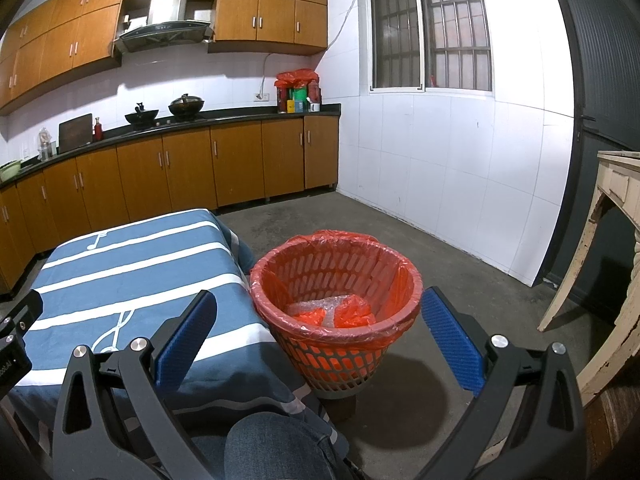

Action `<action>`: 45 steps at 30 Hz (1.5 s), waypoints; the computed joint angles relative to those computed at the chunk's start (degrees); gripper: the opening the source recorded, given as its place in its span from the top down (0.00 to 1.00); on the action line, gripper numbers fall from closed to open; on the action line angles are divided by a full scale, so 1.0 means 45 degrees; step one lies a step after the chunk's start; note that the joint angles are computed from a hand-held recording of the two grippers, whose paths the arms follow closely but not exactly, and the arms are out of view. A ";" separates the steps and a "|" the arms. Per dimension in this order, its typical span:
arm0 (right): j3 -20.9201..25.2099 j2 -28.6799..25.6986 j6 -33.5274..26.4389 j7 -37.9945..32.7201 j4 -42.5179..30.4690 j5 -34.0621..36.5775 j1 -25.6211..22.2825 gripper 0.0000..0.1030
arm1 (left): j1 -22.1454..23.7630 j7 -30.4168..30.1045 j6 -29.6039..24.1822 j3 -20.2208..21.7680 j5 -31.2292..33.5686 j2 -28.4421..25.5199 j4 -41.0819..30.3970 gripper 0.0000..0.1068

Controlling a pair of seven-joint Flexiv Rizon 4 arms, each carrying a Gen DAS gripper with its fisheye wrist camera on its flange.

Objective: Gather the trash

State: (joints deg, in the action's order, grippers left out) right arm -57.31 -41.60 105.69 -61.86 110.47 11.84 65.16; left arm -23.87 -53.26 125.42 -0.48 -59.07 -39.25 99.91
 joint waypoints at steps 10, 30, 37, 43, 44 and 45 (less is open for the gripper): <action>0.0006 0.0034 -0.0017 -0.0020 0.0008 -0.0009 -0.0002 0.02 | -0.0005 0.0051 -0.0014 -0.0012 -0.0055 -0.0001 -0.0011 0.08; 0.0021 0.0063 -0.0084 0.0047 -0.0006 -0.0105 -0.0040 0.02 | -0.0011 0.0143 -0.0047 -0.0013 -0.0131 0.0009 -0.0039 0.08; 0.0020 0.0095 -0.0085 0.0036 0.0026 -0.0126 -0.0033 0.02 | 0.0038 0.0043 -0.0055 -0.0026 -0.0021 0.0014 0.0023 0.08; 0.0031 0.0069 -0.0088 0.0068 0.0016 -0.0131 -0.0048 0.02 | 0.0078 -0.0141 -0.0114 0.0035 0.0172 0.0014 0.0107 0.08; 0.0027 0.0065 -0.0096 0.0069 0.0008 -0.0135 -0.0049 0.02 | 0.0075 -0.0163 -0.0118 0.0044 0.0190 0.0019 0.0126 0.08; 0.0026 0.0069 -0.0106 0.0071 0.0003 -0.0142 -0.0051 0.02 | 0.0065 -0.0159 -0.0136 0.0062 0.0188 0.0018 0.0110 0.08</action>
